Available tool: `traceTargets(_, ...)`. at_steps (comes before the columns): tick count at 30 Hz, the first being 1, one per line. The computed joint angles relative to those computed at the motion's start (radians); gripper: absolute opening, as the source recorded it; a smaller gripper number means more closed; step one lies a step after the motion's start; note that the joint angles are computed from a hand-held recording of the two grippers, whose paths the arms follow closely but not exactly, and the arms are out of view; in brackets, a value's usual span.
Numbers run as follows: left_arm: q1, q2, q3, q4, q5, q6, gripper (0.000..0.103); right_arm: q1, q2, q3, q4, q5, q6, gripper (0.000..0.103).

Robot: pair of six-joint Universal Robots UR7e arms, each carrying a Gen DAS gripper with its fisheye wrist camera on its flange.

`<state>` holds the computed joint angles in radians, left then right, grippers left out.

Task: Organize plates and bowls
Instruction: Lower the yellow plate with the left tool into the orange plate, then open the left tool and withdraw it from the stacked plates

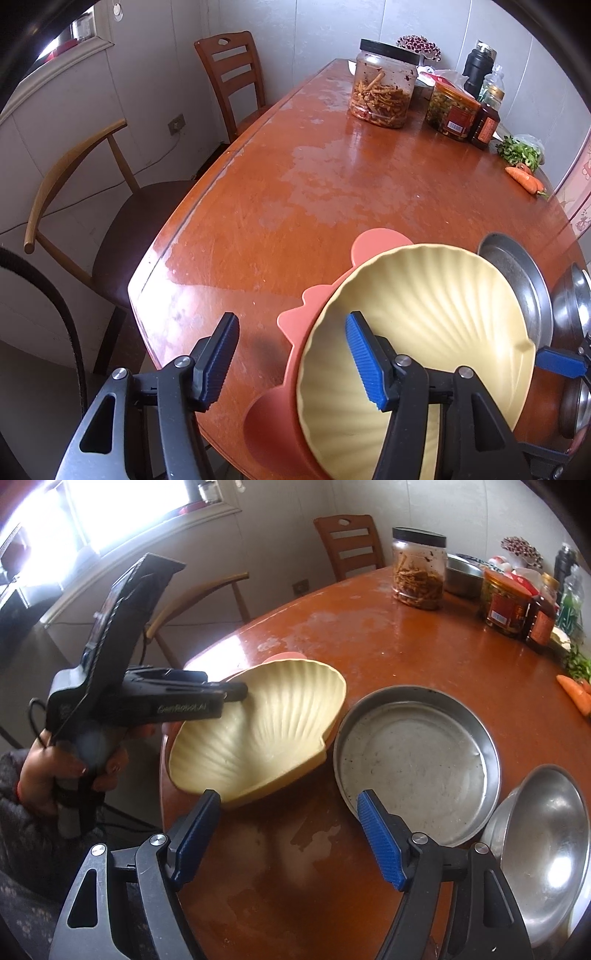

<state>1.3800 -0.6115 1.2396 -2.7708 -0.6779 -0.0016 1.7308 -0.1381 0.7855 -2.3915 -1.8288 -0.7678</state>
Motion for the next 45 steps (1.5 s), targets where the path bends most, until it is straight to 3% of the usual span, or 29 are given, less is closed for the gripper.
traceTargets(14, 0.004, 0.013, -0.024, 0.006, 0.013, 0.000, 0.061, -0.004, 0.094, -0.162, 0.111, -0.083, 0.019, 0.078)
traceTargets(28, -0.028, -0.024, 0.069, -0.094, 0.019, 0.029, 0.060, -0.001, -0.054, 0.136, 0.025, -0.051, -0.021, 0.078)
traceTargets(45, -0.117, -0.093, 0.277, -0.277, 0.048, 0.070, 0.060, -0.009, -0.189, 0.409, -0.090, -0.014, -0.094, 0.078)
